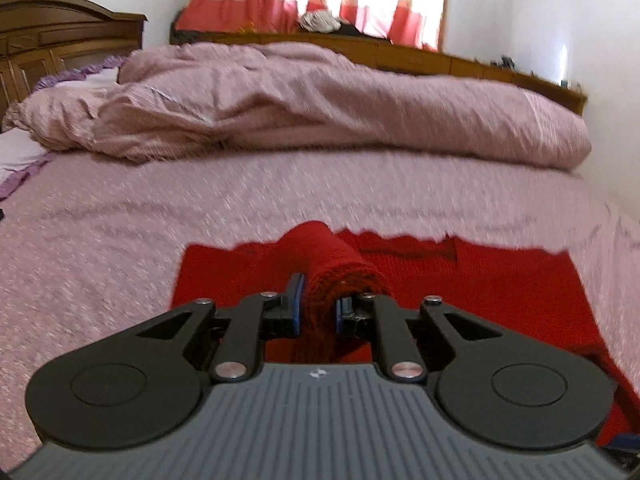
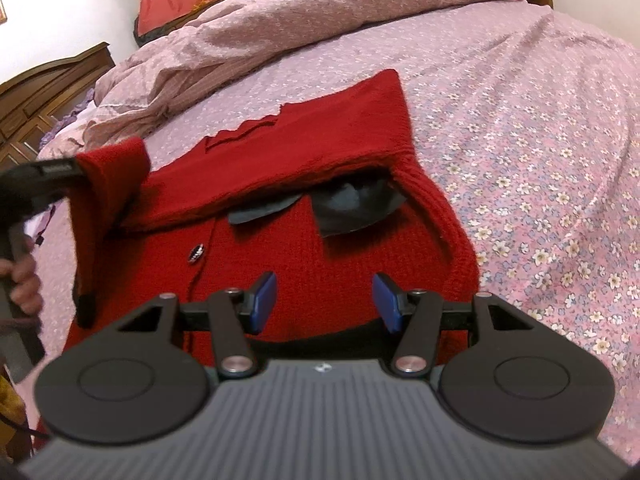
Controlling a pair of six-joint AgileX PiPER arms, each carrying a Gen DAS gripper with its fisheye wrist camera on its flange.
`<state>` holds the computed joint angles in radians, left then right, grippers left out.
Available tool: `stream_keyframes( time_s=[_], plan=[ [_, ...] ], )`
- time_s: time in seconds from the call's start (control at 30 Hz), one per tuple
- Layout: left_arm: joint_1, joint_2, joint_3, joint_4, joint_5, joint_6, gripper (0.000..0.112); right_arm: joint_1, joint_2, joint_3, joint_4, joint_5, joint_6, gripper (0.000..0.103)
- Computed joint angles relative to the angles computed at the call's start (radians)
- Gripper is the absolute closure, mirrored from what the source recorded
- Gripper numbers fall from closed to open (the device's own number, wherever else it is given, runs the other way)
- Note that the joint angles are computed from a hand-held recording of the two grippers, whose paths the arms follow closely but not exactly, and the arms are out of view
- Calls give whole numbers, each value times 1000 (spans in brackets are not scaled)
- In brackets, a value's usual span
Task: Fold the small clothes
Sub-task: 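Fold the held sleeve across the cardigan front and open the left gripper, then move the right gripper to the black cuff of the folded sleeve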
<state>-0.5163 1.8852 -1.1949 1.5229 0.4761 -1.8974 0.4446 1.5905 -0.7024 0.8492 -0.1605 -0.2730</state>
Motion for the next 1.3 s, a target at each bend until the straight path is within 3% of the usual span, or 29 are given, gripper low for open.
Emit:
stream_keyframes(
  time_s=[0.1, 0.17, 0.23, 0.3, 0.43, 0.53, 0.8, 1.03, 1.1, 1.3],
  plan=[
    [-1, 29, -13, -69, -22, 72, 93, -11, 2, 7, -77, 2, 77, 48],
    [9, 49, -41, -200, -38, 212, 82, -16, 4, 10, -120, 1, 122, 48],
    [3, 58, -49, -281, -19, 294, 56, -18, 7, 10, -132, 2, 137, 48],
    [-11, 49, -35, -288, 16, 314, 45, -19, 8, 12, -152, 0, 157, 48],
    [-22, 7, 5, -317, 27, 359, 32, -14, 7, 10, -117, -1, 124, 48],
    [-20, -39, 44, -367, 21, 409, 28, -12, 2, 10, -110, 1, 115, 48],
    [-56, -170, 129, -490, 148, 524, 23, 19, -13, 3, -16, -7, 12, 47],
    [-28, -278, 225, -581, 238, 564, 22, 64, -15, -42, 193, -7, -230, 47],
    [-8, -308, 260, -586, 245, 554, 22, 78, -7, -62, 220, -3, -272, 47],
    [65, -394, 360, -608, 244, 554, 22, 124, 36, -165, 502, 30, -608, 47]
  ],
)
